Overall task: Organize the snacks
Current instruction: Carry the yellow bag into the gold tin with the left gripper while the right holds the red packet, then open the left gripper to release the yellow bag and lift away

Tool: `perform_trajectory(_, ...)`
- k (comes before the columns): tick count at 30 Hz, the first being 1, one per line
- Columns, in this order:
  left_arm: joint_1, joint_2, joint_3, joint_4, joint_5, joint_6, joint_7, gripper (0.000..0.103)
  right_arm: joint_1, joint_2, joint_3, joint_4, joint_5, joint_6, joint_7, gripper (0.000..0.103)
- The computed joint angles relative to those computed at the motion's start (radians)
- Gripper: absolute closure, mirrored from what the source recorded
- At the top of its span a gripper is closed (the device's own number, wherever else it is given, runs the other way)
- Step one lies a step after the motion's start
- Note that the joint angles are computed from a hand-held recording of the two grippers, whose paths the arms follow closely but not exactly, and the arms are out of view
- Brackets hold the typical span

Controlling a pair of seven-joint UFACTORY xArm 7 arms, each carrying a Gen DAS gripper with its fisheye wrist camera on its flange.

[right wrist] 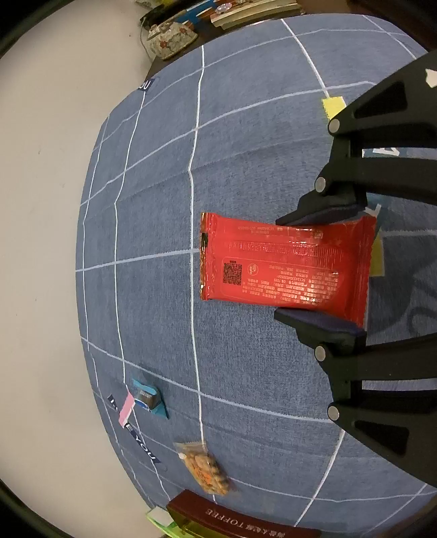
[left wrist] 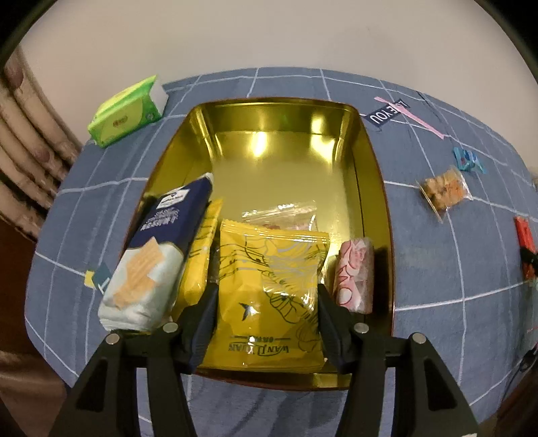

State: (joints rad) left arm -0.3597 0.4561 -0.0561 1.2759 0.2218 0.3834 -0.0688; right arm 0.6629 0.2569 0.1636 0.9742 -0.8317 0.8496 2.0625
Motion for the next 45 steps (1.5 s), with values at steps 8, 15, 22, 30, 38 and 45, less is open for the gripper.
perform_trajectory(8, 0.044, -0.004, -0.043, -0.008, -0.059, -0.018, 0.075, 0.043, 0.004, 0.007, 0.004, 0.02, 0.029, 0.024, -0.012, 0.062)
perform_trajectory(15, 0.056, -0.063, -0.054, -0.061, -0.111, -0.067, 0.12, 0.037, 0.019, 0.035, 0.002, 0.074, 0.054, 0.059, -0.04, 0.063)
perform_trajectory(22, 0.066, -0.12, -0.055, -0.116, -0.129, -0.122, 0.135, 0.037, 0.047, 0.073, -0.008, 0.153, 0.059, 0.087, -0.07, 0.064)
perform_trajectory(30, 0.082, -0.182, -0.016, -0.171, -0.104, -0.192, 0.092, 0.037, 0.097, 0.131, -0.021, 0.338, -0.002, 0.115, -0.135, 0.064)
perform_trajectory(38, 0.081, -0.209, 0.081, -0.206, -0.009, -0.199, -0.063, 0.037, 0.165, 0.334, -0.07, 0.682, 0.004, 0.044, -0.326, 0.064)
perform_trajectory(45, 0.094, -0.228, 0.13, -0.232, 0.121, -0.185, -0.219, 0.037, 0.216, 0.613, -0.108, 1.129, 0.123, 0.069, -0.564, 0.064)
